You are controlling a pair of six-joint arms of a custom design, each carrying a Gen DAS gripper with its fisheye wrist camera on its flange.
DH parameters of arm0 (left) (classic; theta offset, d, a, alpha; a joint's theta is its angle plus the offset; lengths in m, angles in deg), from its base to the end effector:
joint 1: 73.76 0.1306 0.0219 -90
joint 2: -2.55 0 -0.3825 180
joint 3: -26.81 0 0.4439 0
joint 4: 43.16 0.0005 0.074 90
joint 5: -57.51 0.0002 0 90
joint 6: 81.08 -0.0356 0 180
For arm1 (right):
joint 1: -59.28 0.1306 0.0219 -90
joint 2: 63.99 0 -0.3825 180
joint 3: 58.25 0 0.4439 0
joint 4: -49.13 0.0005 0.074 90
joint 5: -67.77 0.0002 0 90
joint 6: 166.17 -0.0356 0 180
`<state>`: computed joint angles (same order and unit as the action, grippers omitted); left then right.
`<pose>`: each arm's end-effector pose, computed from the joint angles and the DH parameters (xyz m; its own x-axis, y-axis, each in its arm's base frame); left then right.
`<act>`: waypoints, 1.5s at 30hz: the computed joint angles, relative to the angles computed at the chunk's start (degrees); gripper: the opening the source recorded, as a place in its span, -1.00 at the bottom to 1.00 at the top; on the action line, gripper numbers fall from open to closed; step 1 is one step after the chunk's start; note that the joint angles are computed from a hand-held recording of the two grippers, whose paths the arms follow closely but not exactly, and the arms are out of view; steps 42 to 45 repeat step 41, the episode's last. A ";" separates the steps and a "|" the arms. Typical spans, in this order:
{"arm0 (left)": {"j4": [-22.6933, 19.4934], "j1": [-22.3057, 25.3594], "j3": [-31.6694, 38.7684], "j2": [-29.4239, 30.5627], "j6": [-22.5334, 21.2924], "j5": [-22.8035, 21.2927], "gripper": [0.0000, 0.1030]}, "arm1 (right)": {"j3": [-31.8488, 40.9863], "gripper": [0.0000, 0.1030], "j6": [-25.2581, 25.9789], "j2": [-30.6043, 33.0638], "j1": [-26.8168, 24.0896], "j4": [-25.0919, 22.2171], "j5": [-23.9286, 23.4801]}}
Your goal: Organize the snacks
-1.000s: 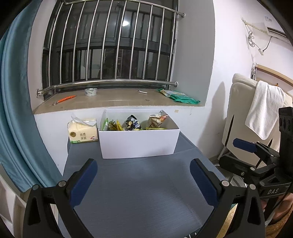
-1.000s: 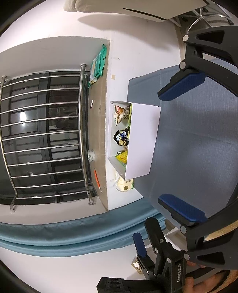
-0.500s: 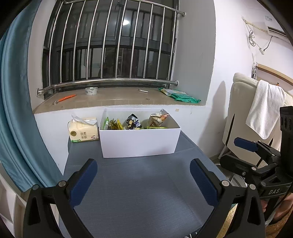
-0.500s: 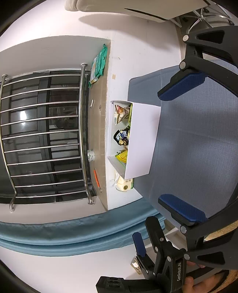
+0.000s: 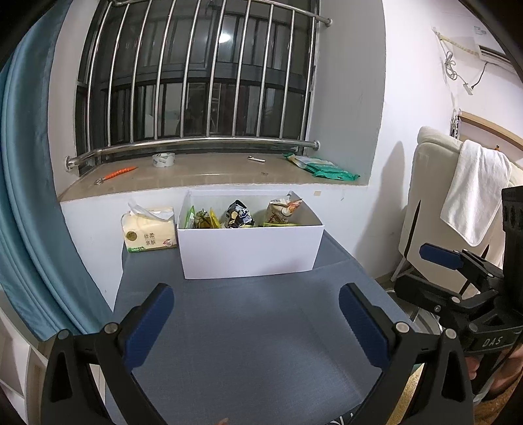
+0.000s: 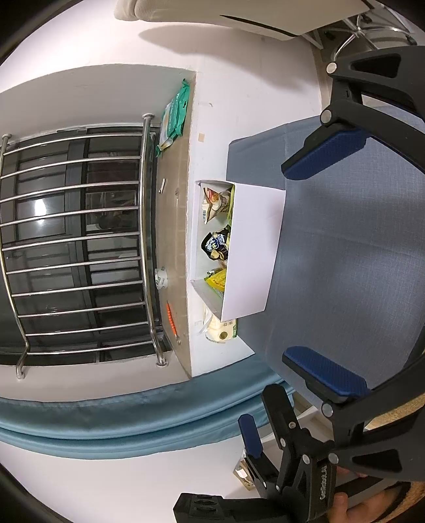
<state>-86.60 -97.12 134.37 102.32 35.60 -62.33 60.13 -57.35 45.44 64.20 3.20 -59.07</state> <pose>0.5684 -0.2267 0.5064 -0.4659 -0.2230 -0.8563 -0.2646 0.9585 -0.1057 0.6651 0.0782 0.4986 -0.3912 -0.2928 -0.8725 -0.7100 0.6992 0.0837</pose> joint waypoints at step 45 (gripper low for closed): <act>0.83 -0.55 -0.92 -0.14 -0.64 0.29 0.99 | -0.25 1.00 -0.28 0.06 0.08 -0.14 0.31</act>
